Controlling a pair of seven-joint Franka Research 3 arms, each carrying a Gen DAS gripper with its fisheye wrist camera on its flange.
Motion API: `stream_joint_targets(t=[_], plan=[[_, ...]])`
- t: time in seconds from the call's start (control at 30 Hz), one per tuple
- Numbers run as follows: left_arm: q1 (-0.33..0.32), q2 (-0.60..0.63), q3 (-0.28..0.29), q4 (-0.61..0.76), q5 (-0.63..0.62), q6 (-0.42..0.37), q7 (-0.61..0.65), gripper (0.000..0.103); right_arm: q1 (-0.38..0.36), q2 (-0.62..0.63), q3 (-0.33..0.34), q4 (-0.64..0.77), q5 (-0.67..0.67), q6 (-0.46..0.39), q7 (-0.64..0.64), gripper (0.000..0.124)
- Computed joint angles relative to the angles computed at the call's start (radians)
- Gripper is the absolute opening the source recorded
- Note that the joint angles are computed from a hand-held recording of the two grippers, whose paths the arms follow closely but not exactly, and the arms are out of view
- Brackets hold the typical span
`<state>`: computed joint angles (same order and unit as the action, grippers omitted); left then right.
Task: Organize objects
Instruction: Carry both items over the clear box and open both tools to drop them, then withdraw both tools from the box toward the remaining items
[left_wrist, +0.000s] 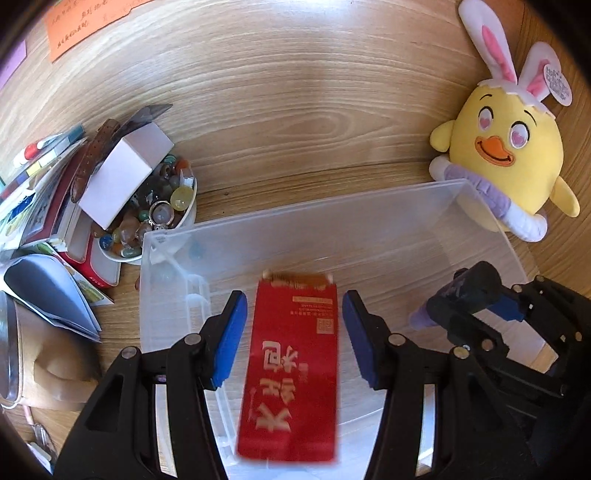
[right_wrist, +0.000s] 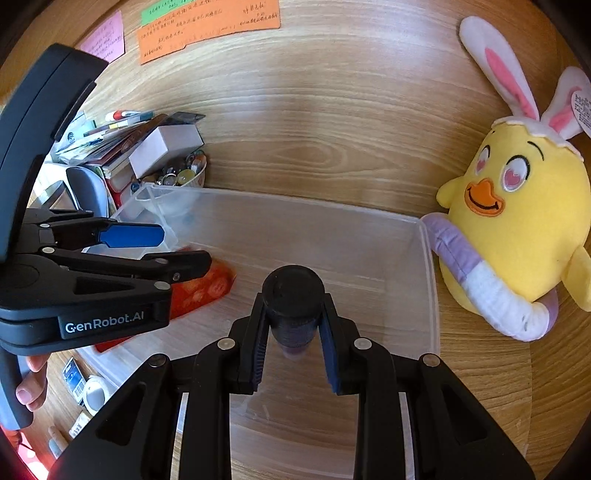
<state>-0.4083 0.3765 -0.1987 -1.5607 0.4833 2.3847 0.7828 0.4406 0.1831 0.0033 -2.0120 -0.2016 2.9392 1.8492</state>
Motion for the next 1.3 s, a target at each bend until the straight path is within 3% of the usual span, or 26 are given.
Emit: stream_joint_targets(t=[0.2, 0.3, 0.37, 0.5, 0.57, 0.63, 0.67, 0.77, 0.87, 1.0, 1.17, 1.3], plan=[[0.009, -0.052, -0.003, -0.058, -0.001, 0.049, -0.020, 0.054, -0.034, -0.001, 0.043, 0.008, 0.116, -0.032, -0.090, 0.026], [0.009, -0.093, -0.002, -0.099, 0.023, 0.075, -0.047, 0.058, -0.019, -0.013, 0.027, -0.001, 0.096, -0.025, -0.067, 0.035], [0.010, -0.125, -0.002, -0.133, 0.045, 0.096, -0.072, 0.068, -0.013, -0.026, 0.021, -0.012, 0.079, -0.016, -0.049, 0.046], [0.015, -0.197, -0.009, -0.208, 0.099, 0.128, -0.110, 0.080, -0.004, -0.082, 0.005, -0.059, -0.012, 0.019, 0.026, 0.065], [0.015, -0.238, -0.012, -0.247, 0.148, 0.135, -0.152, 0.090, 0.003, -0.111, -0.011, -0.082, -0.132, 0.033, 0.126, 0.075], [0.025, -0.287, -0.023, -0.295, 0.170, 0.148, -0.176, 0.092, -0.010, -0.144, -0.007, -0.108, -0.228, 0.048, 0.212, 0.079], [0.029, -0.312, -0.029, -0.319, 0.179, 0.154, -0.191, 0.093, -0.023, -0.164, 0.010, -0.128, -0.199, 0.056, 0.189, 0.082], [0.037, -0.352, -0.050, -0.362, 0.224, 0.153, -0.240, 0.099, -0.060, -0.210, 0.050, -0.172, -0.151, 0.066, 0.158, 0.083], [0.046, -0.394, -0.067, -0.415, 0.250, 0.161, -0.274, 0.099, -0.106, -0.263, 0.091, -0.223, -0.207, 0.084, 0.210, 0.085], [0.057, -0.453, -0.092, -0.483, 0.255, 0.162, -0.301, 0.099, -0.125, -0.339, 0.120, -0.323, -0.144, 0.149, 0.142, 0.085], [0.066, -0.528, -0.115, -0.587, 0.229, 0.167, -0.327, 0.101, -0.282, -0.440, 0.273, -0.433, -0.212, 0.191, 0.206, 0.086], [0.069, -0.570, -0.131, -0.657, 0.199, 0.177, -0.344, 0.101, -0.195, -0.471, 0.209, -0.490, -0.131, 0.207, 0.134, 0.086]])
